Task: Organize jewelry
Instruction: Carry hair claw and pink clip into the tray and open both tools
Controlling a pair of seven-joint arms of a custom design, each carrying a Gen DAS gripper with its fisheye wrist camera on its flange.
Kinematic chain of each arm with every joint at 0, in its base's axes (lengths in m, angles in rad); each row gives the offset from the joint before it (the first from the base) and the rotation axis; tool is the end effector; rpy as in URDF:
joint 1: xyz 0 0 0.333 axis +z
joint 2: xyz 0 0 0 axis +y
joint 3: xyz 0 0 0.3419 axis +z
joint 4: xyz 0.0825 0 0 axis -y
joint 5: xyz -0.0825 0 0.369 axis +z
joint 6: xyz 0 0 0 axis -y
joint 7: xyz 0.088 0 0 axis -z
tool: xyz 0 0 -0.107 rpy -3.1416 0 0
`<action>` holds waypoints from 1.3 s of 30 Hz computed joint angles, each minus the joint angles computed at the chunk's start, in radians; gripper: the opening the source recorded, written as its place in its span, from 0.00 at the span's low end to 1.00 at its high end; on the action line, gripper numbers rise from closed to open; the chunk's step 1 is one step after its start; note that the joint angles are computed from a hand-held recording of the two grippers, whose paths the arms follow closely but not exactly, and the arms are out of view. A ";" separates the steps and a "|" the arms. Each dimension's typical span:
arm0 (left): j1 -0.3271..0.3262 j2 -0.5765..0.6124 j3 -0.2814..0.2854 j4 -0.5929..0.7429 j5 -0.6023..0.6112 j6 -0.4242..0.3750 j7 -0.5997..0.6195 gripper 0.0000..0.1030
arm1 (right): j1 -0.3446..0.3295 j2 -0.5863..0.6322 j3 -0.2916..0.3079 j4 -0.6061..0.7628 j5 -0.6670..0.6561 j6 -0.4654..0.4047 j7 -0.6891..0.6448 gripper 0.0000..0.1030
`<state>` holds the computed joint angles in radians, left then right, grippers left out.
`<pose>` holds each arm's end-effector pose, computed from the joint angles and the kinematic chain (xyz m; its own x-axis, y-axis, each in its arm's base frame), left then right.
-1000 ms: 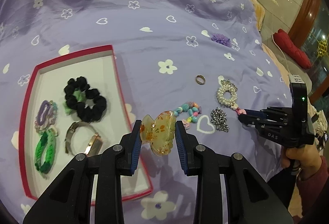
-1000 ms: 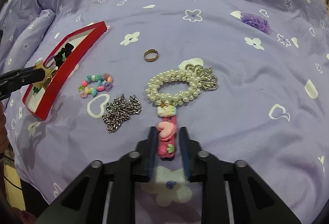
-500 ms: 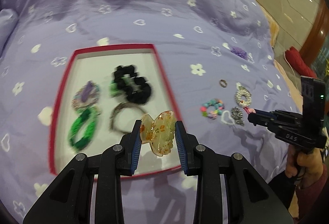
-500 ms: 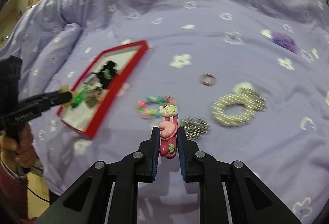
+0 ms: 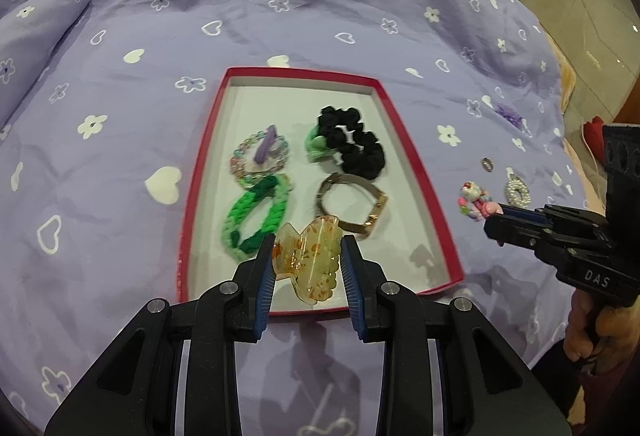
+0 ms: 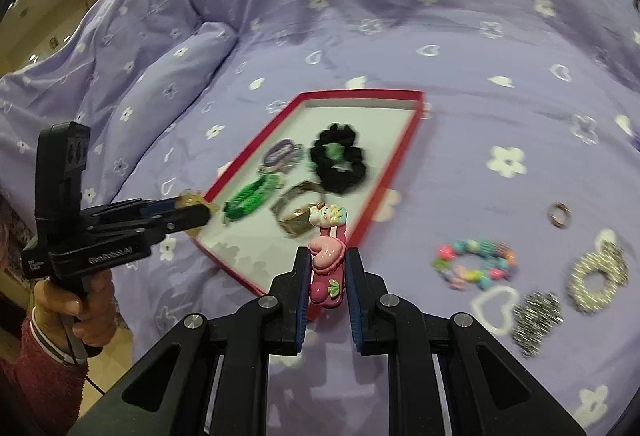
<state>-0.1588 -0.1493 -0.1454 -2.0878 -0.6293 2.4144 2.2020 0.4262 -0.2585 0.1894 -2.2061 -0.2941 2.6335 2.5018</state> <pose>0.5060 -0.1667 0.5729 -0.5817 -0.7794 0.2326 -0.7253 0.3675 -0.5822 0.4007 0.3039 0.5946 0.0027 -0.9602 -0.2791 -0.7811 0.1723 -0.6002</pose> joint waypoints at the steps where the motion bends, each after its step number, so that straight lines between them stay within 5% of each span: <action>1: 0.001 0.001 0.000 -0.001 0.003 0.001 0.000 0.28 | 0.009 0.021 -0.006 0.017 0.015 0.004 -0.023 0.16; 21: 0.013 0.110 -0.027 0.051 0.157 -0.007 -0.062 0.29 | 0.045 0.214 -0.031 0.168 0.257 -0.079 -0.333 0.16; 39: 0.010 0.116 -0.031 0.049 0.191 -0.002 -0.089 0.30 | 0.040 0.253 -0.027 0.203 0.288 -0.115 -0.386 0.18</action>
<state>-0.1489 -0.0328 -0.1766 -2.0389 -0.4384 2.4127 2.1127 0.4663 -0.0056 0.1629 -2.0033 -0.0064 2.5182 2.1154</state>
